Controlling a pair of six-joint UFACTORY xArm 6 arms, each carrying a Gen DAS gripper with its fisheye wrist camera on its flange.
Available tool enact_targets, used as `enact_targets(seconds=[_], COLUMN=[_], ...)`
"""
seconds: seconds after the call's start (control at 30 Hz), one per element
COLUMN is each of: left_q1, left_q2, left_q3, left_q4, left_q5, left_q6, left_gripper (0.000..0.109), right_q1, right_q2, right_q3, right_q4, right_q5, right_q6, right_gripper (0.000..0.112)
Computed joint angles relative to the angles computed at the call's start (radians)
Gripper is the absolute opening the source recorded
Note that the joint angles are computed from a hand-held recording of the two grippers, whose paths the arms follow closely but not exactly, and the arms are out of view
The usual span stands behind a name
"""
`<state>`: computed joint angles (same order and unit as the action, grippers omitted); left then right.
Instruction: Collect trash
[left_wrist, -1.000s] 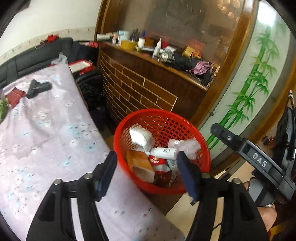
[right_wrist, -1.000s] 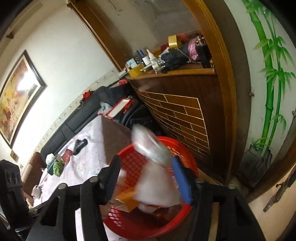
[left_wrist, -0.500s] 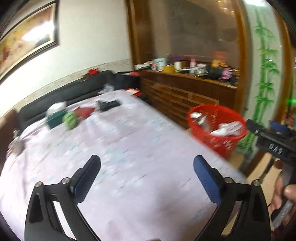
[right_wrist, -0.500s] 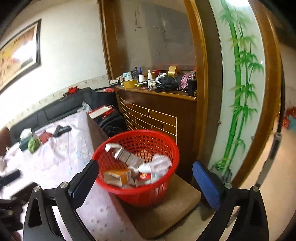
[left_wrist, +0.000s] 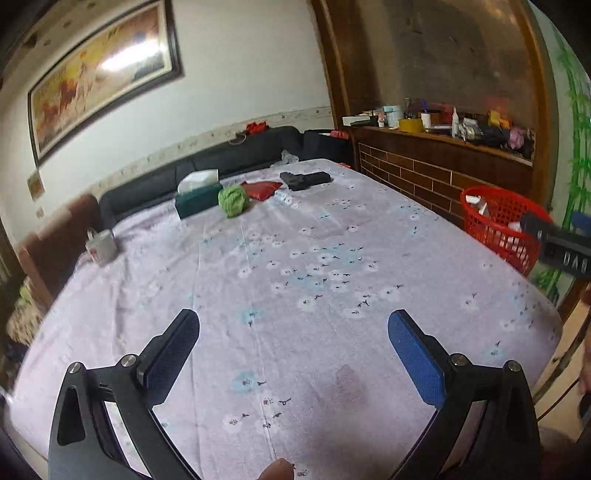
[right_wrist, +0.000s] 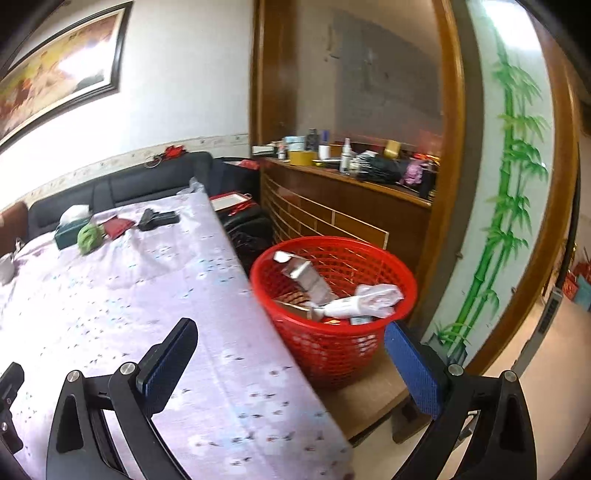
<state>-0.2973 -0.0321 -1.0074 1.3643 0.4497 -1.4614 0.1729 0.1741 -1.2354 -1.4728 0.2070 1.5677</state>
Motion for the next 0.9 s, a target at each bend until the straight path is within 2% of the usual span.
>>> enact_targets(seconds=[0.23,0.47,0.9], left_q1=[0.009,0.009,0.004], left_q2=[0.012,0.006,0.020], left_q3=[0.006,0.018,0.011], left_q4=[-0.073,-0.033,-0.041], left_q5=[0.032,0.032,0.026], left_q6=[0.062,0.022,0.039], left_gripper=[0.102,0.102,0.102], right_q1=[0.046,0.060,0.065], right_q2=[0.007,0.010,0.022], right_q3=[-0.006,-0.008,-0.009], right_q4=[0.008,-0.003,0.015], right_q5=[0.020,0.022,0.012], right_q6=[-0.041,-0.049,-0.079], right_gripper=[0.102,0.102,0.102])
